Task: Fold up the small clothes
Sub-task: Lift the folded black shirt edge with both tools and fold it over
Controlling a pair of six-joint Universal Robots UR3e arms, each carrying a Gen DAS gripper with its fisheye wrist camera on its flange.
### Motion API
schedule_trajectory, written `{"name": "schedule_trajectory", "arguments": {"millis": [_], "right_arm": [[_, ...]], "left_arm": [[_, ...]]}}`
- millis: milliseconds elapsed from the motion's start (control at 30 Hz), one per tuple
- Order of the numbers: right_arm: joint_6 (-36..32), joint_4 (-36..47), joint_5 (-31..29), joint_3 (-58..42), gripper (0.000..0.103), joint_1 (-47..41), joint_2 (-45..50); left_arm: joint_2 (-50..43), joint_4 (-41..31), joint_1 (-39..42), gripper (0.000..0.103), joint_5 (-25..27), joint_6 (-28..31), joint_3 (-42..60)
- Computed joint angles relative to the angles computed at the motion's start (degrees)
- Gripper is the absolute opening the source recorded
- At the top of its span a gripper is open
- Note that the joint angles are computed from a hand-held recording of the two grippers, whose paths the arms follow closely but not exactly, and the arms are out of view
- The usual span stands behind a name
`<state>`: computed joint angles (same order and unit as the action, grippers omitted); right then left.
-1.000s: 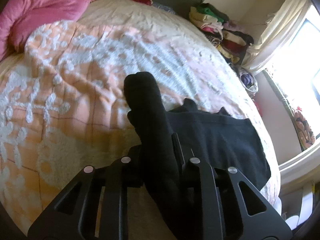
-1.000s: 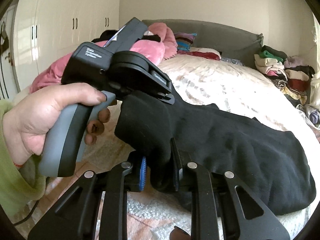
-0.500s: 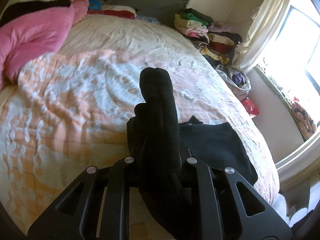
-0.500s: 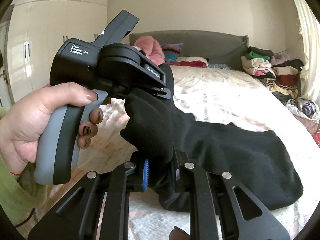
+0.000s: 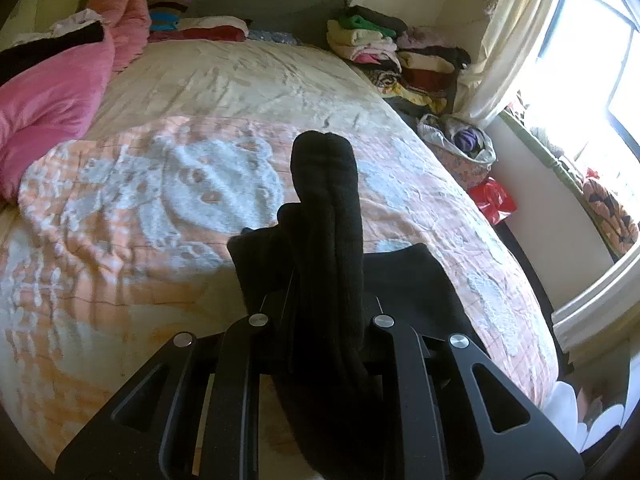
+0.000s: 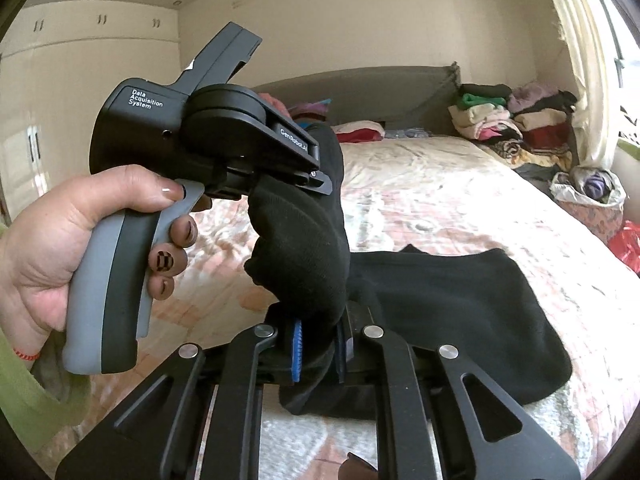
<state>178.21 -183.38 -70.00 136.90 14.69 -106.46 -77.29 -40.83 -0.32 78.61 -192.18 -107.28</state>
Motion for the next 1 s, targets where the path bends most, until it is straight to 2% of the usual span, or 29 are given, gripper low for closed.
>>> {"name": "schedule_trajectory", "arguments": {"millis": [200, 467, 733, 833, 1000], "right_arm": [[-1.5, 5.3, 6.8, 4.8, 0.011, -9.0, -8.8], [-4.1, 12.9, 13.8, 8.5, 0.011, -19.8, -17.1], [-5.9, 19.7, 18.4, 10.2, 0.011, -26.8, -21.9], [-7.4, 24.9, 20.2, 11.0, 0.011, -30.4, -25.2], [-9.0, 28.1, 20.5, 11.9, 0.011, -33.4, -26.9]], "left_arm": [[-7.8, -0.2, -7.1, 0.010, 4.9, -3.2, 7.2], [-18.1, -2.0, -13.1, 0.010, 8.3, -5.7, 16.9], [-27.0, -4.6, -16.9, 0.010, 10.3, -7.4, 26.0], [-30.4, -5.7, -18.0, 0.010, 10.4, -8.2, 29.5], [-35.8, -7.4, -19.9, 0.010, 10.7, -9.2, 35.1]]}}
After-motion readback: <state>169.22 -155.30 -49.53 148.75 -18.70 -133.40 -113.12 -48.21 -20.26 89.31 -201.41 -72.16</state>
